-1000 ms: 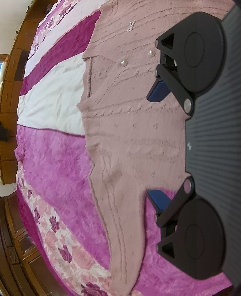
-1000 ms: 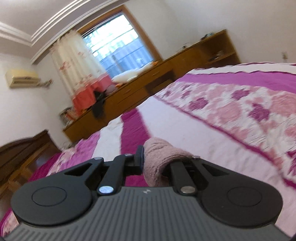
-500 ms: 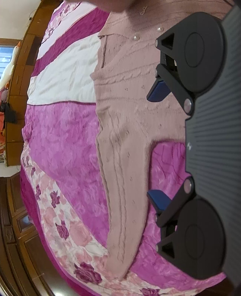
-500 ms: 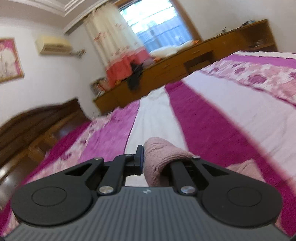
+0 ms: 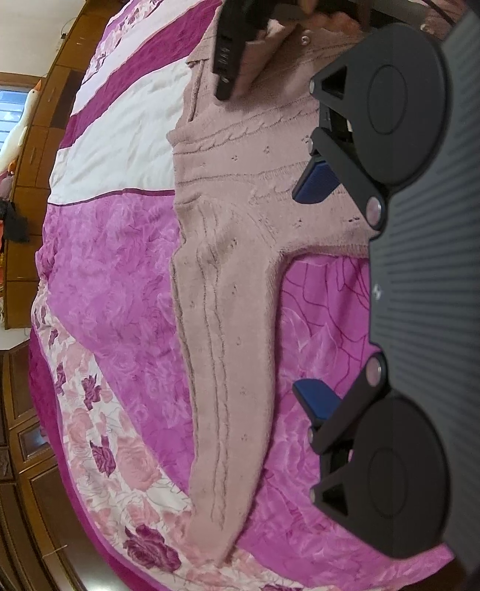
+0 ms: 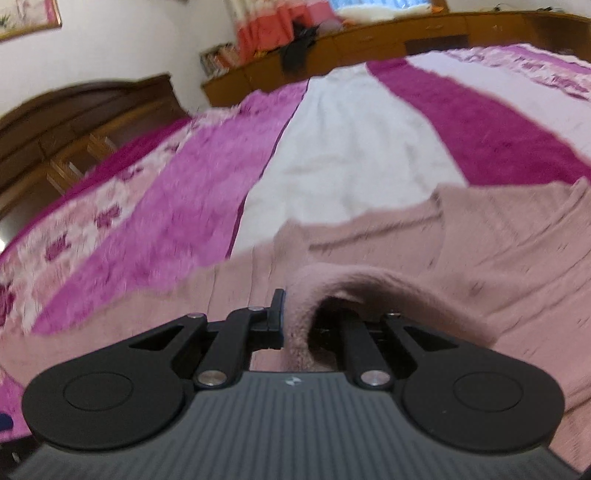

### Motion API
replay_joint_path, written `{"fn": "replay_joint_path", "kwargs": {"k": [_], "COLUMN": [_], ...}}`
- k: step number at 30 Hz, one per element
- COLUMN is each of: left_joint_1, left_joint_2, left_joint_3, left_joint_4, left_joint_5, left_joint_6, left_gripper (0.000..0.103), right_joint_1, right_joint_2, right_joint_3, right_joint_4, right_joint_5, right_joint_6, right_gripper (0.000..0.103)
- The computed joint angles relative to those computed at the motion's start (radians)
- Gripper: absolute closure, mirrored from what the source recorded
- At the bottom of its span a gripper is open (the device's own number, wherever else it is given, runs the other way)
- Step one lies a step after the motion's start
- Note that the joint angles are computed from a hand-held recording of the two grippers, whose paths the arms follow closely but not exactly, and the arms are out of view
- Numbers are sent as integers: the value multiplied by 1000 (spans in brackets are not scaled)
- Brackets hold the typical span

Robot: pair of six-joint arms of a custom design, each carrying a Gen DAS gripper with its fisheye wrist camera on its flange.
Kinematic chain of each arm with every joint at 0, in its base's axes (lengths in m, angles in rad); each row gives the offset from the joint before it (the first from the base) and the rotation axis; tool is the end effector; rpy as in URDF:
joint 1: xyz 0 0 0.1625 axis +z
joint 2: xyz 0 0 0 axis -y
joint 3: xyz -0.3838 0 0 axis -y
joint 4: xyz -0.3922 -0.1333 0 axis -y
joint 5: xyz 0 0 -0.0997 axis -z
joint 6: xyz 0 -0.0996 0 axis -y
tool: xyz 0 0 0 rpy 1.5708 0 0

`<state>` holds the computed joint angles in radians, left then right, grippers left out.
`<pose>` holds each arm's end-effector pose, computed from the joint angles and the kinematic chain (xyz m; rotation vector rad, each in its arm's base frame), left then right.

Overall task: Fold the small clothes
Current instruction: 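Lift the held sleeve with the right gripper and carry it across the cardigan front, then lay the sleeve flat across the front and open the right gripper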

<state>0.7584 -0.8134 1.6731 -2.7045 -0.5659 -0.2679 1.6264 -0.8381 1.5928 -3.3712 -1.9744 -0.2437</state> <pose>-0.3079 -0.5911 0.1198 0.4411 2.2144 -0.9024 0.1314 -0.6654 0.2195 0.0763 -2.3641 1.3028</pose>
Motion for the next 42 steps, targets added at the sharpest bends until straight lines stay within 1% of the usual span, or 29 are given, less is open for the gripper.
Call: {"fn": "replay_joint_path", "kwargs": {"k": [2, 3, 4, 5, 6, 7, 8, 9, 10, 13, 18, 21, 25, 29, 33, 37, 40, 42], "left_joint_1": [4, 5, 6, 6, 6, 5, 4, 3, 2, -3, -10, -15, -24, -34, -44, -52, -59, -63], "left_joint_2": [2, 3, 4, 5, 7, 9, 10, 12, 14, 19, 24, 29, 41, 55, 77, 98, 120, 137], "left_joint_3": [-2, -3, -4, -5, -8, -9, -10, -12, -14, -18, -24, -28, -36, -47, -65, -81, -97, -111], "left_joint_4": [-3, -6, -8, -9, -13, -15, -17, -21, -26, -33, -44, -47, -52, -50, -41, -36, -34, -32], "left_joint_5": [-7, -9, -12, -14, -16, -17, -17, -18, -18, -18, -26, -30, -40, -49, -52, -58, -66, -73], "left_joint_6": [-1, 0, 1, 3, 8, 12, 17, 23, 29, 40, 53, 61, 72, 82, 87, 82, 86, 93], "left_gripper": [0, 0, 0, 0, 0, 0, 0, 0, 0, 0, 0, 0, 0, 0, 0, 0, 0, 0], "right_joint_1": [-11, -11, -13, -15, -20, -24, -26, -28, -24, -13, -11, -13, -19, -31, -45, -59, -76, -94], "right_joint_2": [-5, -2, -11, -15, -24, -34, -46, -61, -72, -110, -214, -286, -366, -425, -460, -466, -469, -481], "right_joint_3": [14, 17, 28, 35, 49, 61, 74, 90, 103, 144, 252, 323, 403, 470, 511, 517, 516, 523], "right_joint_4": [20, 26, 34, 37, 37, 40, 44, 47, 54, 74, 96, 101, 79, 7, -76, -147, -179, -197], "right_joint_5": [8, 6, 11, 20, 44, 76, 111, 129, 133, 152, 183, 187, 162, 135, 101, 57, 43, 47], "right_joint_6": [15, 27, 34, 42, 56, 69, 81, 90, 103, 120, 139, 123, 74, 19, -47, -78, -90, -101], "right_gripper": [94, 91, 84, 80, 66, 46, 37, 22, 16, 15, 15, 15, 15, 15, 15, 15, 15, 15]}}
